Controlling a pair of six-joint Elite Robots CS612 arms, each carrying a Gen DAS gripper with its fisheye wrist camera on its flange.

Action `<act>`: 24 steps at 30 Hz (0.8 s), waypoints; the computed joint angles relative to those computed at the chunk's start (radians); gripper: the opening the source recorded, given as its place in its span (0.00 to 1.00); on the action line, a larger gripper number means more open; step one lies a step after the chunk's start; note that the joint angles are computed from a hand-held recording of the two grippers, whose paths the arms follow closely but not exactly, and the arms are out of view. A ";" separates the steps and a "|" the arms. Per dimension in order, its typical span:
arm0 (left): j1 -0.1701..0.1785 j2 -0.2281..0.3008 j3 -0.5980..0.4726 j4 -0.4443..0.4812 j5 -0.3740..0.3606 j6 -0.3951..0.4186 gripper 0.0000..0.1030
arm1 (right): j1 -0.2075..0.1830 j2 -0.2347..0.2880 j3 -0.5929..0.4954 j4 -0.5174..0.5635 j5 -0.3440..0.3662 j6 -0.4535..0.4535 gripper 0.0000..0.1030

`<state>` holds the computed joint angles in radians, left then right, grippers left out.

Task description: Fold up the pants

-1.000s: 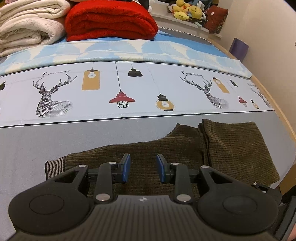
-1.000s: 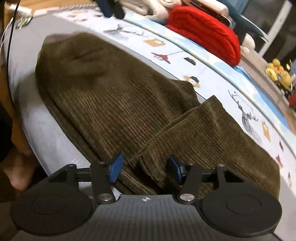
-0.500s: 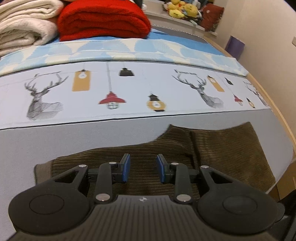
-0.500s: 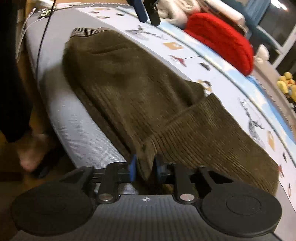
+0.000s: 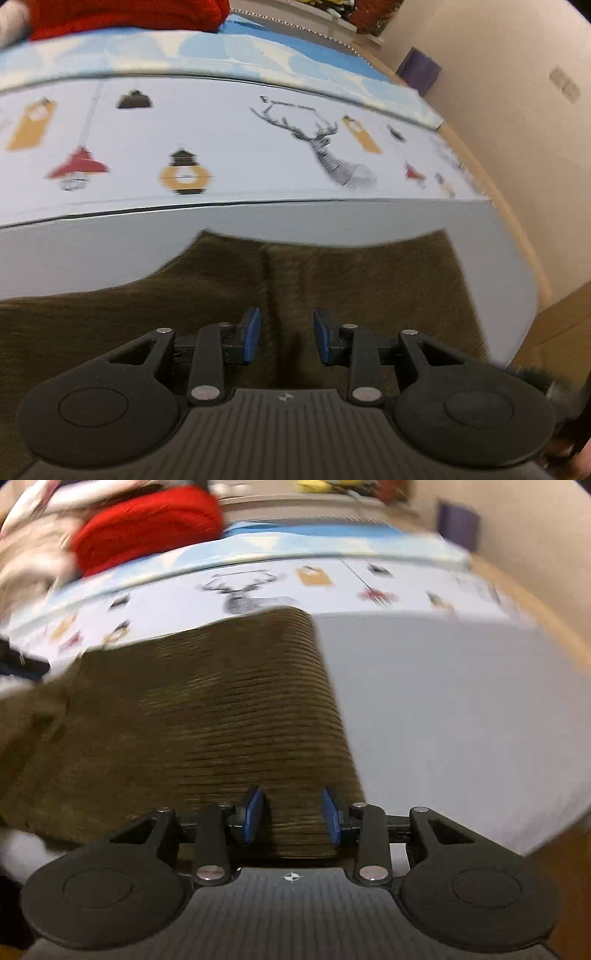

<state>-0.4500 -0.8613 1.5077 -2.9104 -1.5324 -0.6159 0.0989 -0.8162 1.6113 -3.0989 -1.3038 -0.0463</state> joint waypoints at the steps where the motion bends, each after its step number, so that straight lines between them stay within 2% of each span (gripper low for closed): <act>1: 0.005 0.015 -0.015 -0.009 -0.021 -0.011 0.43 | -0.012 0.002 0.002 -0.008 0.040 0.042 0.37; 3: 0.012 0.043 -0.056 0.039 -0.040 -0.030 0.43 | -0.024 0.009 -0.007 -0.006 0.082 0.068 0.41; 6: 0.014 0.073 -0.107 0.154 -0.016 -0.049 0.43 | -0.024 0.024 -0.035 0.016 0.079 0.090 0.43; 8: 0.020 0.089 -0.121 0.139 -0.040 -0.064 0.44 | -0.025 0.027 -0.040 0.019 0.084 0.117 0.46; 11: 0.024 0.106 -0.138 0.132 -0.064 -0.060 0.46 | -0.036 0.035 -0.056 0.030 0.110 0.138 0.58; 12: 0.025 0.107 -0.140 0.137 -0.067 -0.051 0.37 | -0.039 0.038 -0.058 0.039 0.119 0.144 0.63; 13: 0.025 0.102 -0.138 0.133 -0.061 -0.039 0.31 | -0.042 0.037 -0.054 0.048 0.134 0.154 0.65; 15: 0.027 0.082 -0.114 0.076 -0.052 -0.032 0.10 | -0.045 0.044 -0.065 0.071 0.159 0.171 0.68; 17: 0.030 0.063 -0.077 -0.045 -0.066 -0.016 0.08 | -0.044 0.039 -0.058 0.067 0.163 0.179 0.69; 18: 0.030 0.059 -0.069 -0.073 -0.064 -0.005 0.08 | -0.044 0.039 -0.057 0.064 0.165 0.183 0.69; 19: 0.027 0.062 -0.074 -0.060 -0.049 0.002 0.08 | -0.043 0.040 -0.057 0.059 0.164 0.186 0.69; 20: 0.023 0.065 -0.085 -0.005 -0.021 0.004 0.04 | -0.042 0.040 -0.057 0.057 0.161 0.184 0.69; 22: 0.017 0.072 -0.113 0.135 0.027 -0.004 0.04 | -0.038 0.037 -0.055 0.059 0.142 0.178 0.67; 23: 0.017 0.072 -0.119 0.172 0.047 -0.025 0.05 | -0.038 0.035 -0.053 0.060 0.133 0.181 0.66; 24: 0.016 0.063 -0.110 0.168 0.065 -0.039 0.05 | -0.038 0.031 -0.051 0.060 0.125 0.192 0.65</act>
